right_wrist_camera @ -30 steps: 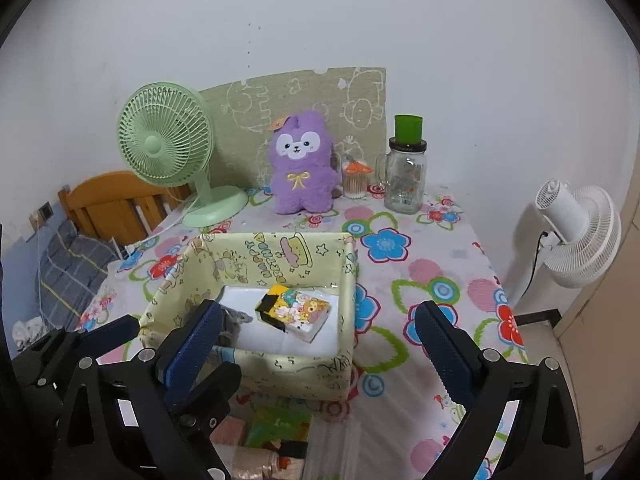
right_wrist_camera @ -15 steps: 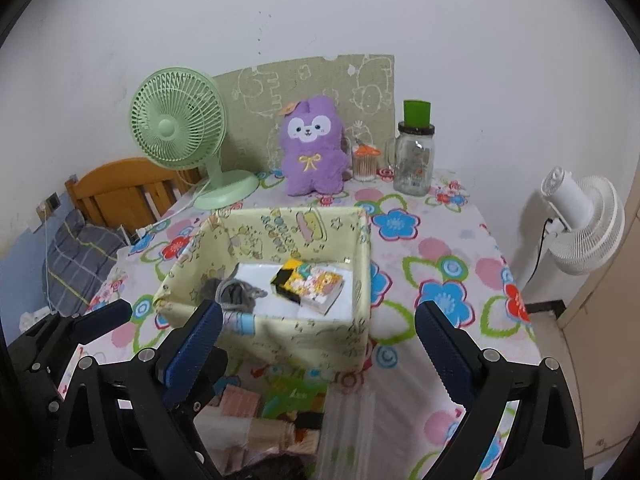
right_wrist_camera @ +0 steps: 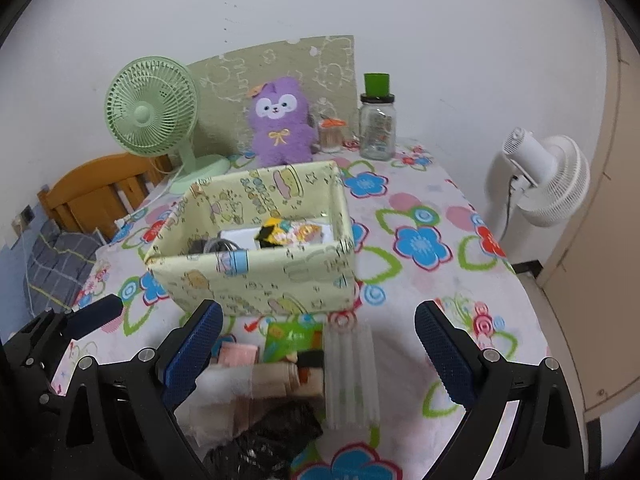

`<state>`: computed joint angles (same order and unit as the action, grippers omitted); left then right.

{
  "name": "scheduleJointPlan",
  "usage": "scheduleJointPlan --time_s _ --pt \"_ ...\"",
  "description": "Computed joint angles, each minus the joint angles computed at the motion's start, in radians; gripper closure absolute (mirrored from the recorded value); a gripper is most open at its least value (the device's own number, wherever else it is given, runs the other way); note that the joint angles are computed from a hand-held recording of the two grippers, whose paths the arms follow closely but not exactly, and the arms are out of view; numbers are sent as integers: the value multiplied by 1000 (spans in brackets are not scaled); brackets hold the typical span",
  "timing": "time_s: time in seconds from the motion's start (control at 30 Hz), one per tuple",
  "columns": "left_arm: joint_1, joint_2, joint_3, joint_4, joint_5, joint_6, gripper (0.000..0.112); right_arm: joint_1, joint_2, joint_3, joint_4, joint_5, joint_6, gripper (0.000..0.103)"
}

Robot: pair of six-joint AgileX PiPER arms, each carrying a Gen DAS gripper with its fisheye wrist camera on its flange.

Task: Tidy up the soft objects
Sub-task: 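Withdraw both grippers from the box back toward the pile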

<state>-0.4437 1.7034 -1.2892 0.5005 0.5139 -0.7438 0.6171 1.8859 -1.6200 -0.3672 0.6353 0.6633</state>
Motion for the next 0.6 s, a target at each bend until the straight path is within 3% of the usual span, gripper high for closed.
scheduleJointPlan --time_s 0.27,0.6 --pt "12 -42 88 -40 -66 66 18 58 -45 80 -106 33 154 5" --pt "62 -26 99 -302 -97 396 18 92 -37 89 -127 94 262 5"
